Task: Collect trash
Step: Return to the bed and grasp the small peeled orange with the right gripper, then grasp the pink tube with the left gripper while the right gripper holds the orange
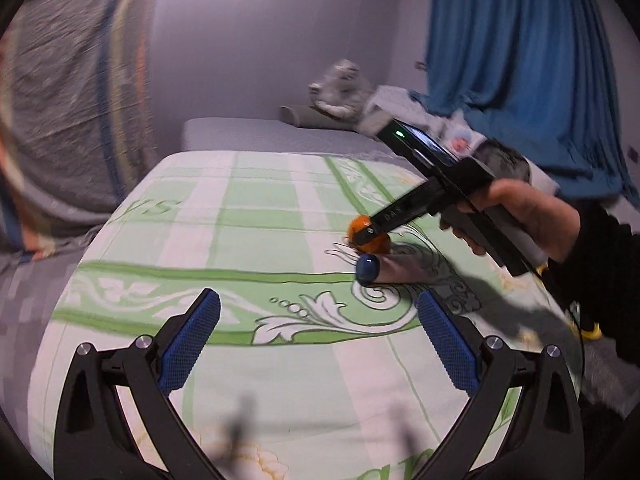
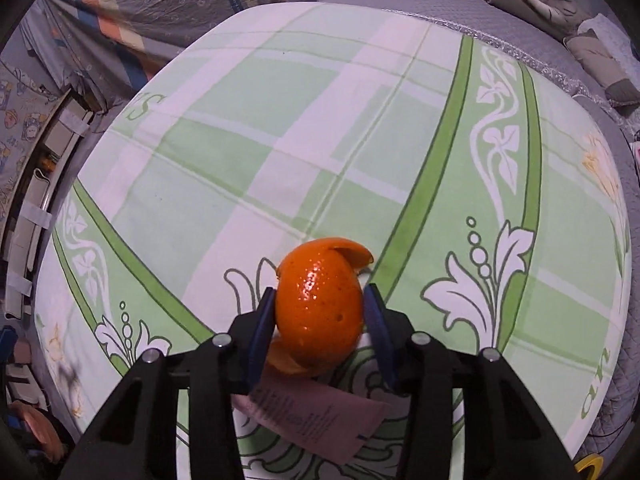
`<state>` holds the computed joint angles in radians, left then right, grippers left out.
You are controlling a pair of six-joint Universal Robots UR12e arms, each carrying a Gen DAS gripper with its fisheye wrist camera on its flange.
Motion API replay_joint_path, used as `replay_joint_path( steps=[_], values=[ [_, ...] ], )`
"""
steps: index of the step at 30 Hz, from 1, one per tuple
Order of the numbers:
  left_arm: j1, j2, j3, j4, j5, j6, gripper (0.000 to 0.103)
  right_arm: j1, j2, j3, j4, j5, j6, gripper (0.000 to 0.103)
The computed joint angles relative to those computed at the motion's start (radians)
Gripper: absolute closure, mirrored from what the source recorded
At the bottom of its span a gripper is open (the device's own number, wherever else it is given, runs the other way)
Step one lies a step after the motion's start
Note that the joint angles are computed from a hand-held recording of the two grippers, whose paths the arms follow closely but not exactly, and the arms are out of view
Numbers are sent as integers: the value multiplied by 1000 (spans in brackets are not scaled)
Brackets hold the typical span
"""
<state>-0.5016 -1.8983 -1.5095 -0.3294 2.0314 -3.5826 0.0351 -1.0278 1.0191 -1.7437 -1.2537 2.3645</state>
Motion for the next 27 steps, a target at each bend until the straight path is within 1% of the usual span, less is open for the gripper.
replay_joint_path(
  steps=[1, 2, 3, 5, 7, 8, 10, 12, 14, 18, 20, 24, 25, 27],
  values=[
    [9, -5, 11, -3, -37, 53, 8, -5, -1, -1, 1, 15, 6, 64],
    [14, -9, 17, -2, -57, 85, 8, -13, -1, -4, 6, 38, 11, 64],
    [25, -16, 32, -8, -108, 147, 8, -28, -1, -14, 28, 86, 14, 65],
    [42, -28, 58, -32, -190, 221, 8, -56, -2, -34, 77, 157, 16, 64],
    [66, -45, 92, -71, -303, 318, 8, -82, -10, -40, 113, 214, 8, 64],
    [72, -55, 109, -88, -330, 350, 8, -102, -17, -40, 139, 253, -3, 64],
    [89, -77, 142, -121, -411, 419, 8, -132, -33, -34, 179, 299, -29, 64],
    [102, -101, 178, -163, -463, 469, 8, -170, -55, -17, 217, 352, -64, 64],
    [114, -126, 212, -200, -509, 502, 8, -200, -74, 0, 242, 388, -93, 64],
    [138, -160, 262, -251, -605, 531, 8, -263, -111, 41, 277, 458, -113, 63],
    [147, -174, 281, -272, -632, 546, 9, -288, -130, 64, 288, 485, -127, 63],
    [158, -202, 317, -330, -665, 559, 9, -333, -170, 113, 311, 547, -167, 63],
    [160, -205, 320, -341, -668, 561, 10, -339, -179, 126, 300, 553, -167, 63],
    [165, -213, 329, -365, -680, 571, 19, -353, -197, 152, 274, 562, -161, 63]
  ],
)
